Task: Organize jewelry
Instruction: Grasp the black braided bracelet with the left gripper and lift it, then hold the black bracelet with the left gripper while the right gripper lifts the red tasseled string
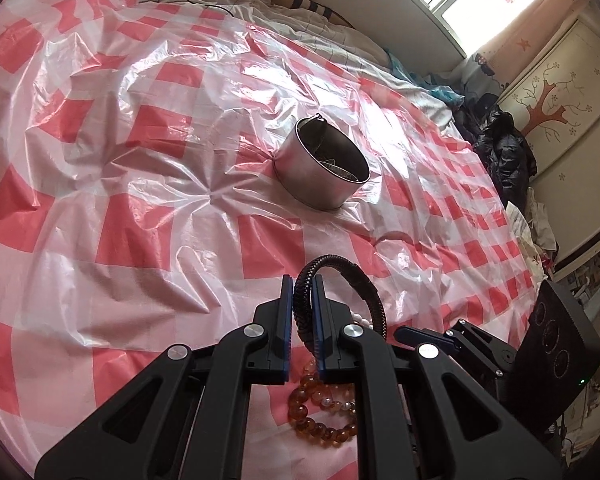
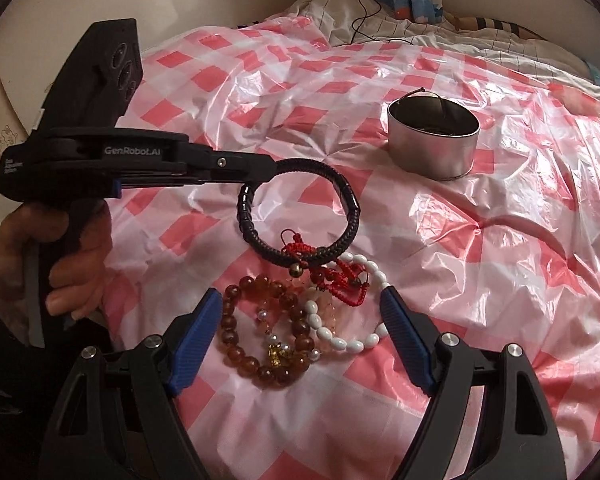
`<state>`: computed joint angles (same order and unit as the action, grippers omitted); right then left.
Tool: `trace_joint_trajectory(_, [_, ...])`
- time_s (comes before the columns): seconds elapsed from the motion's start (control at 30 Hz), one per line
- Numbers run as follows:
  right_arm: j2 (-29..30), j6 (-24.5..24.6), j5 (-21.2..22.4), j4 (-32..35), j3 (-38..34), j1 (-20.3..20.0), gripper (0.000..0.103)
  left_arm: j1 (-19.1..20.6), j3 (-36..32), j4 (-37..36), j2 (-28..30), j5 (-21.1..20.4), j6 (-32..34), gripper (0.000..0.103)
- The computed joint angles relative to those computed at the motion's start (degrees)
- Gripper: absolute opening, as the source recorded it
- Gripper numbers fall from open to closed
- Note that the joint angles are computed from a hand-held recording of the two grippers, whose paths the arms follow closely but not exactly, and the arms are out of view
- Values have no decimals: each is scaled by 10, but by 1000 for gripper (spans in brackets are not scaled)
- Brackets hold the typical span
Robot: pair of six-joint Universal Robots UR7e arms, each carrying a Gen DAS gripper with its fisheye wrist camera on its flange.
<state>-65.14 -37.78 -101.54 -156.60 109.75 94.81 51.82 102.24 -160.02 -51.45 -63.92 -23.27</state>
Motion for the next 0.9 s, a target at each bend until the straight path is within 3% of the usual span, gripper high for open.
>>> trace_joint_trajectory(0.1, [21,-10,-34,-32,-2,7,78,0,0,-2,0,-1,1,8])
trace_joint_trajectory(0.23, [35,-11,-29,-42,-9,4,77,1,-3,-2,1,-1,-1,8])
trace_joint_trajectory(0.27, [39,-3,-34,-34,-15,3,66,1,-3,-3,1,-2,-2,8])
trace_joint_trajectory(0.3, [41,9,-37,-19,-22,1,49,1,-4,-3,1,-3,-2,8])
trace_joint_trajectory(0.33, [41,19,-32,-10,-27,-2,41,1,-3,-5,0,-3,-3,8])
trace_joint_trajectory(0.37, [39,27,-27,1,-31,-5,24,2,-2,-8,0,-2,-3,8])
trace_joint_trajectory(0.4, [36,30,-20,6,-33,-7,18,2,0,-11,-2,-2,-4,8])
trace_joint_trajectory(0.77, [-6,102,98,94,-49,-50,10,6,11,-41,-15,11,-19,8])
trace_joint_trajectory(0.9, [-11,110,102,100,-52,-54,10,5,12,-41,-15,13,-20,9])
